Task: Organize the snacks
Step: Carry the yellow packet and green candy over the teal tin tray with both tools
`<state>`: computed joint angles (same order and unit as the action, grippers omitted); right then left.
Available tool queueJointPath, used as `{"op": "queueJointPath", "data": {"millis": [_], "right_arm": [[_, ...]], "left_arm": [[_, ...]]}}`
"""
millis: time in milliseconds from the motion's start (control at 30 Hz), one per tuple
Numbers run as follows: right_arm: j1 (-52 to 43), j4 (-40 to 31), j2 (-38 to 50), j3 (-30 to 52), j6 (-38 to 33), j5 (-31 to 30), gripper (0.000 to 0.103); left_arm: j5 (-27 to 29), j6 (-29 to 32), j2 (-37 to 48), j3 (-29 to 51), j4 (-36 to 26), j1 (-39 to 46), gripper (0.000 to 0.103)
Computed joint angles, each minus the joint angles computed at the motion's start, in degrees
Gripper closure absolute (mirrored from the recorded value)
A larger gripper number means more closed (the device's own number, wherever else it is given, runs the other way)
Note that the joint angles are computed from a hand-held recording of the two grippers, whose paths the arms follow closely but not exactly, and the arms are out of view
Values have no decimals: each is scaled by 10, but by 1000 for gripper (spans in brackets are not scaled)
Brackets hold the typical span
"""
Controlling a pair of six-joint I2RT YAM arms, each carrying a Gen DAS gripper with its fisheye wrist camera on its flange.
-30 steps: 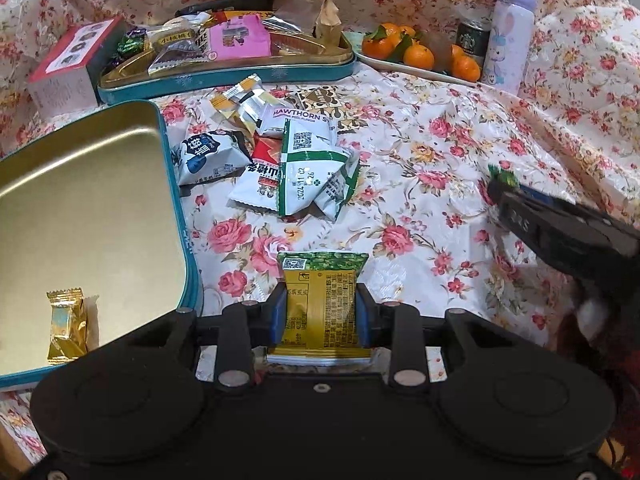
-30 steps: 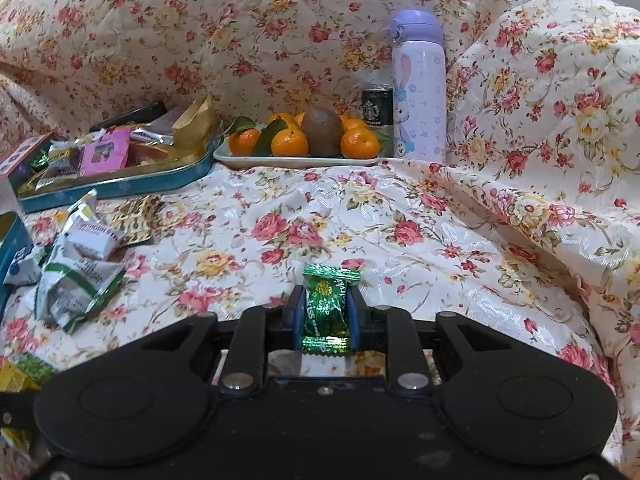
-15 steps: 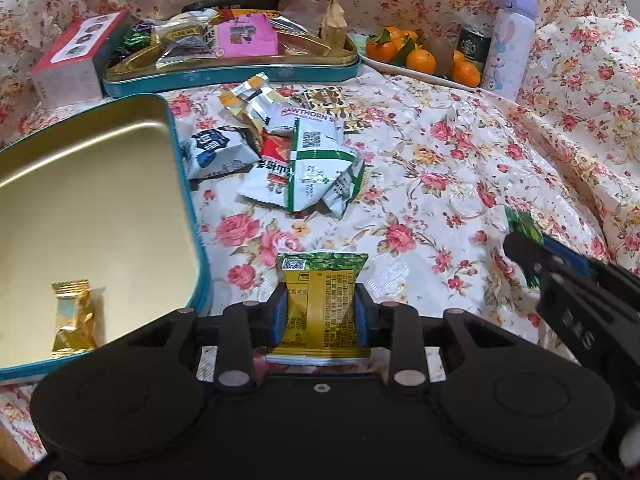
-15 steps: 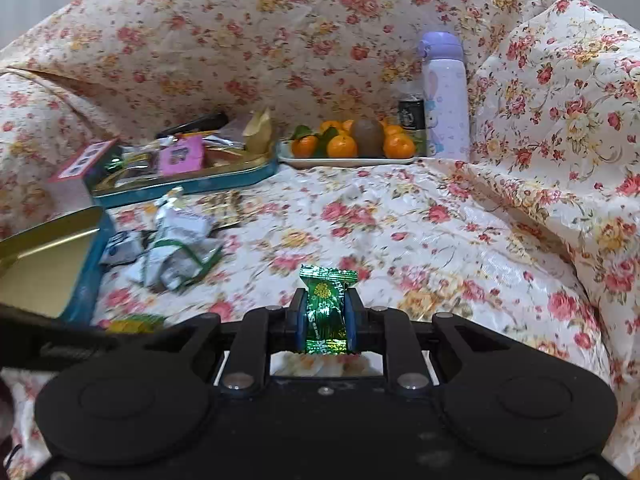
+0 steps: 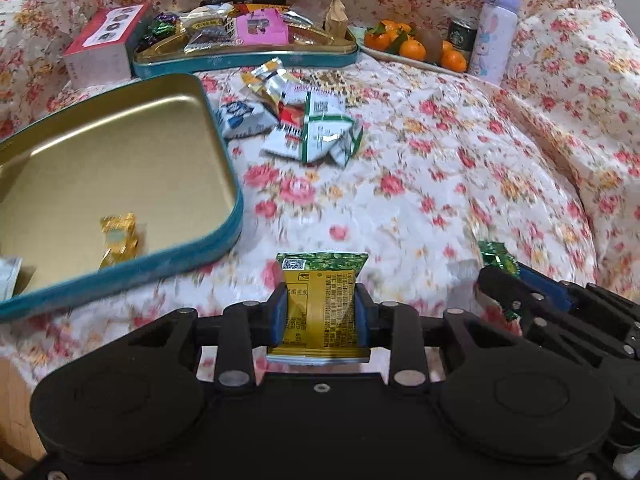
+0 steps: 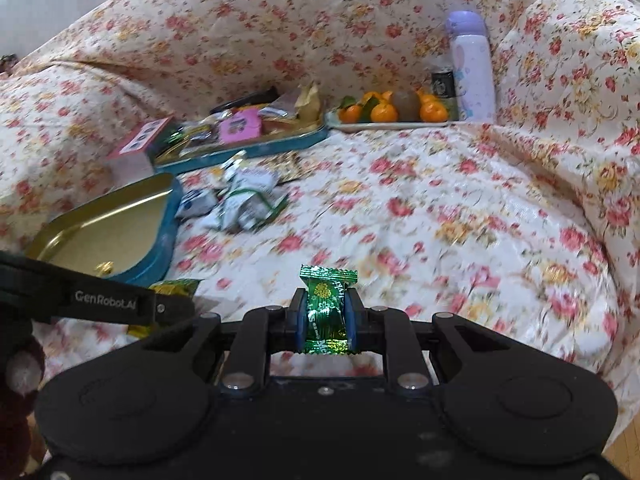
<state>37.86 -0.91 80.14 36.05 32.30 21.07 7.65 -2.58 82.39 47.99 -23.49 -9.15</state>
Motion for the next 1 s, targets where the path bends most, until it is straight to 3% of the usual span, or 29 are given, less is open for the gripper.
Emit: {"op": "queueJointPath", "data": {"millis": [367, 633, 800, 1000], "right_arm": [[85, -90, -10, 15, 28, -63, 83], [157, -101, 46, 72, -5, -70, 83], [153, -82, 79, 114, -22, -98, 83], [150, -83, 125, 186, -51, -95, 83]], "left_arm": [[15, 46, -92, -58, -86, 78, 62], [33, 90, -152, -66, -125, 177, 62], [48, 118, -134, -24, -112, 236, 62], [23, 130, -66, 41, -38, 264, 62]]}}
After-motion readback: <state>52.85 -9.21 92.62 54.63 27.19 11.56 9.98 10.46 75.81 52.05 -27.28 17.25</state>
